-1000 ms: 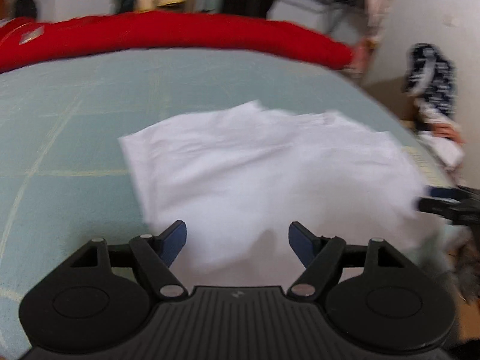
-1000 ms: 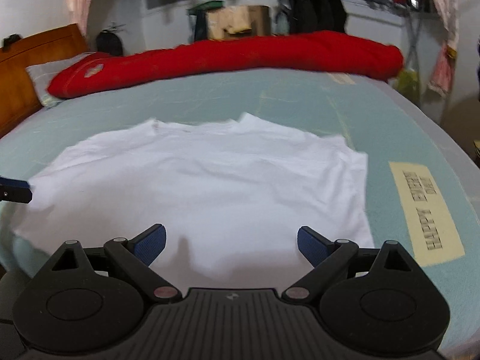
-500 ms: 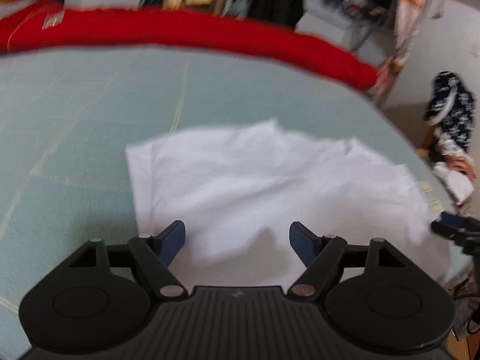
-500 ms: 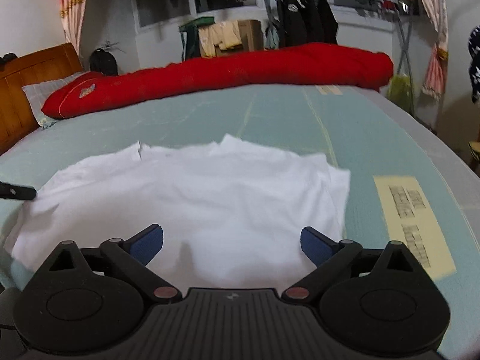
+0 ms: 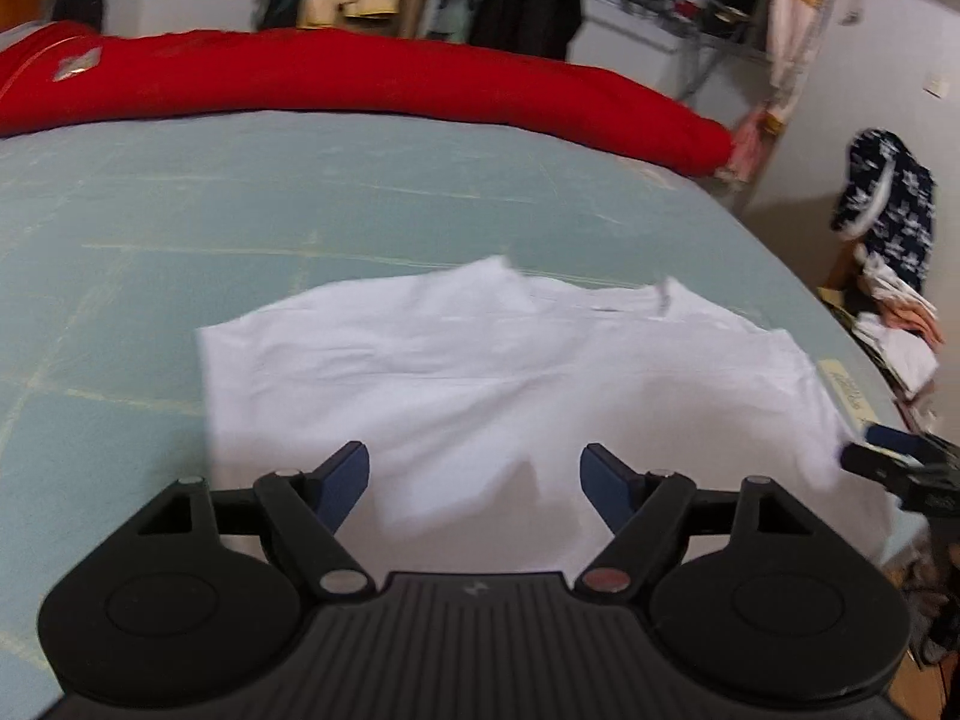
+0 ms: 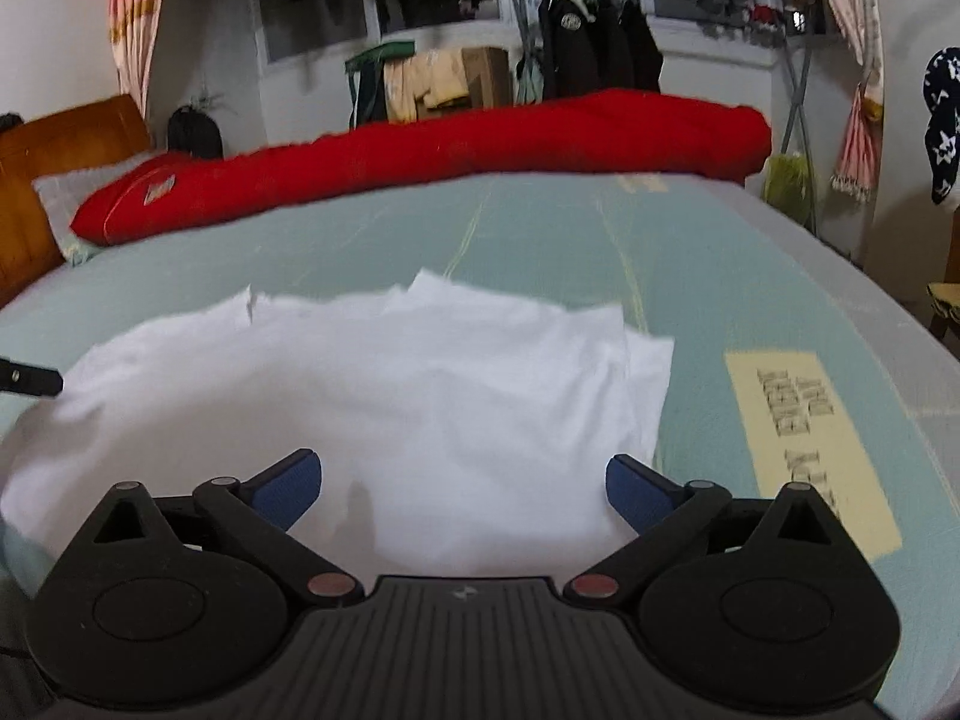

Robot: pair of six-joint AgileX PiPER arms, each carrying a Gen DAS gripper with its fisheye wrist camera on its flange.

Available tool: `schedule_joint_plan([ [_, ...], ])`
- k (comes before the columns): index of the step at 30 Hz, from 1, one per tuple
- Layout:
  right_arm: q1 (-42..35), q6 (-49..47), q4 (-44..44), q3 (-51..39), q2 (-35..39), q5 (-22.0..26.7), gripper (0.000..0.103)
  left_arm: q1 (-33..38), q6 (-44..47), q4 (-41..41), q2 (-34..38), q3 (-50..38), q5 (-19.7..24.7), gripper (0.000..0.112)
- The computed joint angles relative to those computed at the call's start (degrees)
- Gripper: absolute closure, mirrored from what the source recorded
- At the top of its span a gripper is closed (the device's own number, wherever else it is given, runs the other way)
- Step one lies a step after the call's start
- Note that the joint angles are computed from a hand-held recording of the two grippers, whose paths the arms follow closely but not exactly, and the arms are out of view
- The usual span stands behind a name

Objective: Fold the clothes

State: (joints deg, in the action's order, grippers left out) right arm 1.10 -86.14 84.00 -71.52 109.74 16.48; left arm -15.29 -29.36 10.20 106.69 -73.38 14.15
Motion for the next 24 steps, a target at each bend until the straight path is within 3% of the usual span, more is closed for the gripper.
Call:
schedule_joint_plan([
  [4,-0.2,16.0,-14.0,-3.7,3.6,0.1,0.0,0.1,-0.3,-0.9,3.6,-2.9,3.6,0.034],
  [7,-0.8,14.3,-13.2,-2.5,3.5,0.7,0.0,1.6,5.3,-8.1,3.7,-1.4,1.8,0.034],
  [10,-0.3,21.6,-20.6,-3.7,3.1,0.9,0.0,1.7,5.5,-8.9,2.7,-0.9,1.7,0.034],
  [15,0.2,22.7,-20.0,-2.9,0.9,1.1,0.0,-0.2,0.4,-3.0,-0.9,1.4,1.7,0.033],
  [24,2.0,21.6,-20.3,1.3,-3.6,0.3,0.0,-3.4,14.8,-15.6,-5.4,7.8,1.3,0.032],
])
